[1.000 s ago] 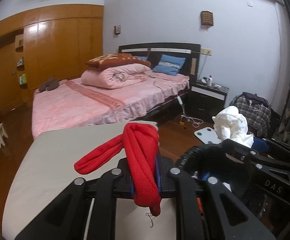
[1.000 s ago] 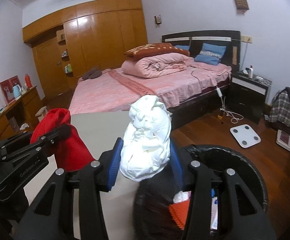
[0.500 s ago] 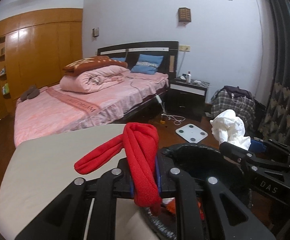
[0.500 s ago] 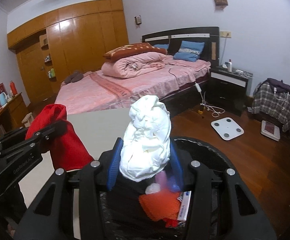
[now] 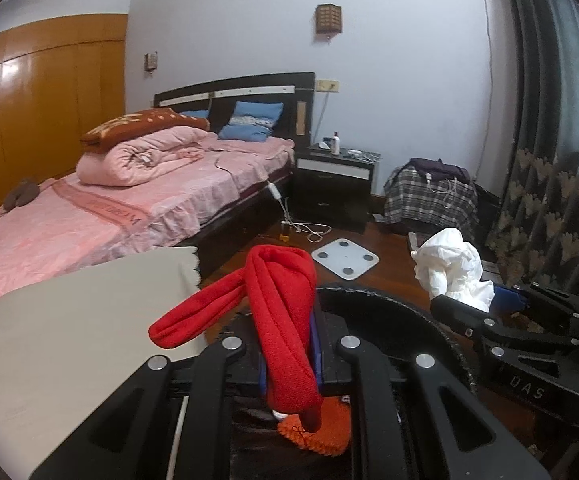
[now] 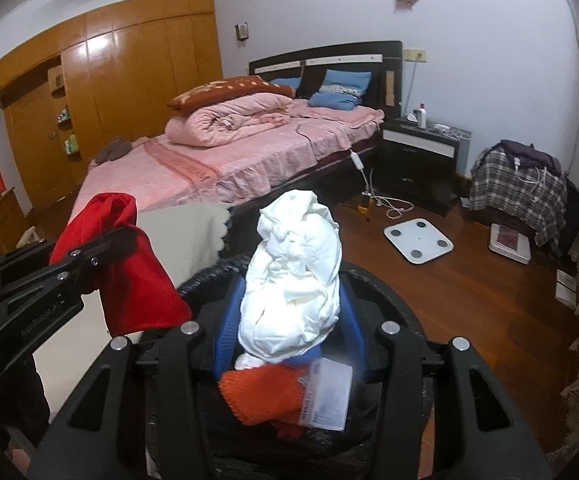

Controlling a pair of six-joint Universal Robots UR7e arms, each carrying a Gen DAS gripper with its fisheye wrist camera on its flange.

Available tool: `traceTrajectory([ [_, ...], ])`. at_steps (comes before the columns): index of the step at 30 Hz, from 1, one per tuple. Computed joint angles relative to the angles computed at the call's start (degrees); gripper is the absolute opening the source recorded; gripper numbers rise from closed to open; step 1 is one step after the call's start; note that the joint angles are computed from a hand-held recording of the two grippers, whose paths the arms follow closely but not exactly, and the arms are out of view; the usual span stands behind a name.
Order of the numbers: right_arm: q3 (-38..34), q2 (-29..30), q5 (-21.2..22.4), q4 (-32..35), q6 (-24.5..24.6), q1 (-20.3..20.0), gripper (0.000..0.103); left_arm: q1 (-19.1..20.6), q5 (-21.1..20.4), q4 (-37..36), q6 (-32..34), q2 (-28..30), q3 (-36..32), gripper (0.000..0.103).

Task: Collect trash
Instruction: 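Carry the red cloth and white tissue to the bin with both tools, then open both tools over the bin to drop the cloth and tissue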

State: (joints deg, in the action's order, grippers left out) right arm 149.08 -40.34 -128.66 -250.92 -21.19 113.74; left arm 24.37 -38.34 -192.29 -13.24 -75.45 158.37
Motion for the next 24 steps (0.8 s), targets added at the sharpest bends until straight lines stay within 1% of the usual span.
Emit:
traceTrajectory([
  [4, 0.98, 0.31, 0.25, -2.16, -1.10, -2.23, 0.044, 0.99, -1.51, -4.30, 1.44, 4.97, -1.09, 0.016],
  [10, 1.28, 0.63, 0.71, -3.37, -2.52, -4.89, 0.044, 3.17, -3.36, -9.28, 4.25, 11.07, -3.18, 0.016],
  [15, 1.14, 0.54, 1.96, -3.22, -3.26, -6.85, 0.045, 4.58, -4.28, -11.12, 5.46, 13.93, -4.41, 0.016],
  [19, 0.85, 0.65, 2.75, -2.66, -3.78, -8.16, 0.045, 6.24, -5.15, -11.61, 7.02, 14.88, -5.42, 0.016],
  [24, -0.03, 0.66, 2.63, -1.11, -3.47, -8.58, 0.045, 7.35, -5.81, -12.72, 8.09, 16.67, -6.23, 0.016],
])
